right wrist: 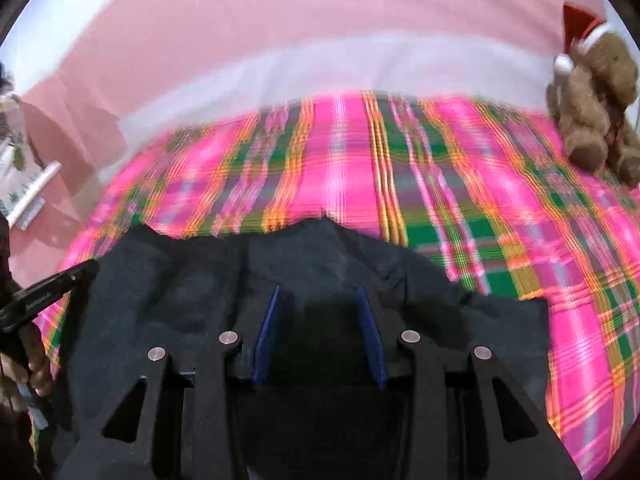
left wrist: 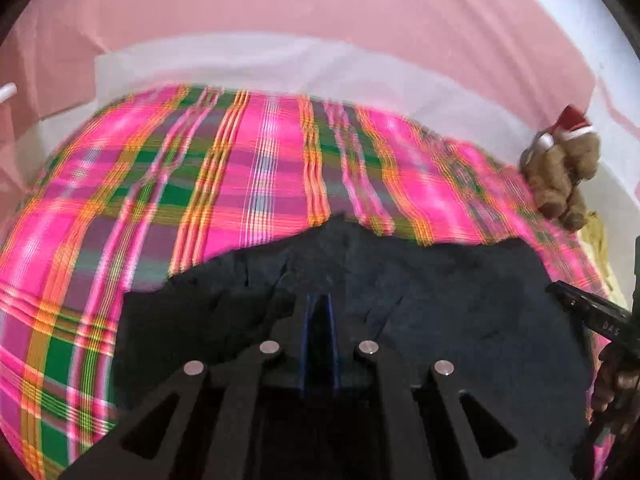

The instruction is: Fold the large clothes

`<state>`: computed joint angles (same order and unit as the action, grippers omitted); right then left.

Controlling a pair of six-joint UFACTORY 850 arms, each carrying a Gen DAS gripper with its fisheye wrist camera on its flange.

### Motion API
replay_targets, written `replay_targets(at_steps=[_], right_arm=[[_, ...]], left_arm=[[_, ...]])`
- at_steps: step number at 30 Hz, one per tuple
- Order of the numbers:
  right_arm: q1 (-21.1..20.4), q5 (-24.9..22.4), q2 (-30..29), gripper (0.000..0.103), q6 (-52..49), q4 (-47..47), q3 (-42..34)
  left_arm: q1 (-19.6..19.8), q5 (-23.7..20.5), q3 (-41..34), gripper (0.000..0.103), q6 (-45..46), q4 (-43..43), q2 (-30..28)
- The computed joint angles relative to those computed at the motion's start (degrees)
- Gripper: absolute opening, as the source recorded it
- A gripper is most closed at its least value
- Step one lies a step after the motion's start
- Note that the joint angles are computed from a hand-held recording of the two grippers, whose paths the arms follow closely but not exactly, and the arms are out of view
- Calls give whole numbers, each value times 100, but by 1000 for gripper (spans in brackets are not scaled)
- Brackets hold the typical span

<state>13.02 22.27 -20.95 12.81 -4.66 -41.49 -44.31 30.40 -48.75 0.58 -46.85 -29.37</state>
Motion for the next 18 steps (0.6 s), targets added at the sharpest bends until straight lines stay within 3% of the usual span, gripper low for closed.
replay_targets(at_steps=[2,4,6,8,10,12,15,18], right_arm=[[-104,-180,-458,39,-207,41,-265],[-239,101,-659,39,271,-456,-237],[-243,285,-734,39,129,-302,-201],[-194,136,-687,39,-168,39,-233],[-79,-18,-394,40,-778,777,-110],[70,302,104,40,-1208,1249,298],[220,859,976,40,-596,654,1055],[554,1109,1400,40,-221,236,1514]], left_arm=[[-75,233,8,10,-179,154,-220],[-156,452,25,10,-323,230,-335],[-187,448,-8,10,-161,74,-340],[-184,323,41,10,-72,-59,-197],[-265,332,204,10,-33,-202,80],[-484,605,489,10,51,-315,434],[-942,1016,870,10,-10,-314,870],[-1275,1039,987,10,-239,-96,944]])
